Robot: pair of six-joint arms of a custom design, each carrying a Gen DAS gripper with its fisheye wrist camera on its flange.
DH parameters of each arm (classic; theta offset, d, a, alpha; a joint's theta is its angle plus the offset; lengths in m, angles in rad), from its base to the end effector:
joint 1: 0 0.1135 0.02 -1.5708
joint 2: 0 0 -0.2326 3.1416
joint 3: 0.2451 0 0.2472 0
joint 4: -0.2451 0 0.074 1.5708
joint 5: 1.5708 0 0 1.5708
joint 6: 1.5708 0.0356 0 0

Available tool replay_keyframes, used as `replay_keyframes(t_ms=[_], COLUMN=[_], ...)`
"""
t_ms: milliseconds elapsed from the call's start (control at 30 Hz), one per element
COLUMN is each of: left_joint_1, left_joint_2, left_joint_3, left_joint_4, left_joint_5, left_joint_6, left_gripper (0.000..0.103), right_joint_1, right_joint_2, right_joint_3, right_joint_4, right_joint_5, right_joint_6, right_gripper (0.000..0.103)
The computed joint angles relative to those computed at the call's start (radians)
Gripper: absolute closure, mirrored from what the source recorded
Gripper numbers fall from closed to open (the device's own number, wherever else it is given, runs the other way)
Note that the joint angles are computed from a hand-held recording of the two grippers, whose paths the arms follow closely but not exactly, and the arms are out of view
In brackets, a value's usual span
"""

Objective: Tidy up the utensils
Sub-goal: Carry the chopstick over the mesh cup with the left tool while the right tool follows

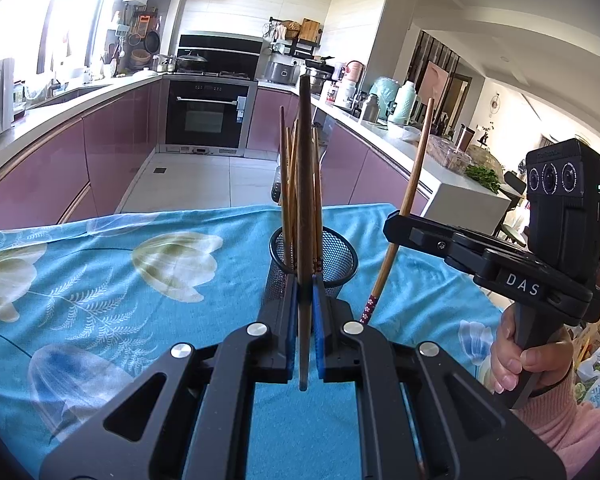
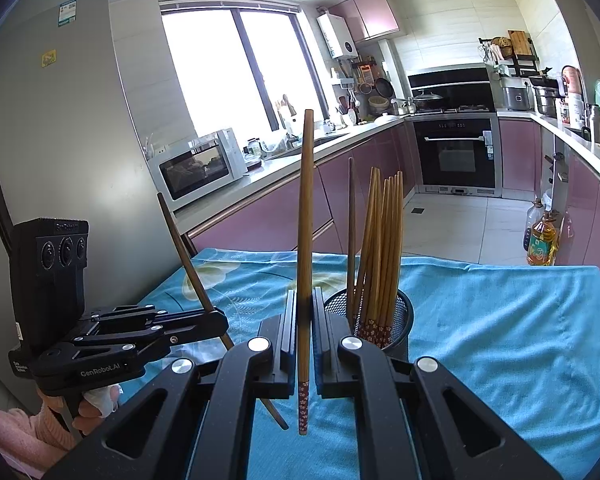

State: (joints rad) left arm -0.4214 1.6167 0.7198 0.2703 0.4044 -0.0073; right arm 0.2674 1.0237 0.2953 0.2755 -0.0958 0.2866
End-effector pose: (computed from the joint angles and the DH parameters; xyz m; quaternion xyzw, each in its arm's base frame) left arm 0.2805 -0.1411 0.1333 0.2687 0.8351 -0.2695 0.3973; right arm 0.2077 0.0604 0.1494 -0.0173 0.8470 0.1839 0.4984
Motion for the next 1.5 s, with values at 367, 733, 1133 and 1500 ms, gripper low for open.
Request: replay_keyframes(t_ms=[367, 733, 1133, 1500], left_joint_1=[-0.007, -0.013, -0.029, -0.036], left_joint_2=[-0.01, -0.03, -0.059, -0.052], left_joint_3=[0.01, 0.029, 0.054, 0.089], left_joint_4=[-0.006, -0.023, -0.042, -0.055], left_joint_5=[-0.005, 0.001, -0.009, -0.009], left_joint_6=[-0.002, -0.005, -0.003, -0.001], left_gripper=[0.095, 0.095, 0.095, 0.095], right_joint_1=[-0.008, -0.009, -0.03, -0.04], right_joint_2=[0.004, -0.008, 0.001, 0.013], right_joint_3=[0.008, 0.023, 0.053, 0.072], right_joint_4=[0.004, -0.012, -0.014, -0.009], right_joint_5=[-0.005, 0.005, -0.014, -0.024], right_joint_6=[-0.009, -0.02, -0.033, -0.04], right_gripper=[0.097, 0.097, 0.097, 0.097])
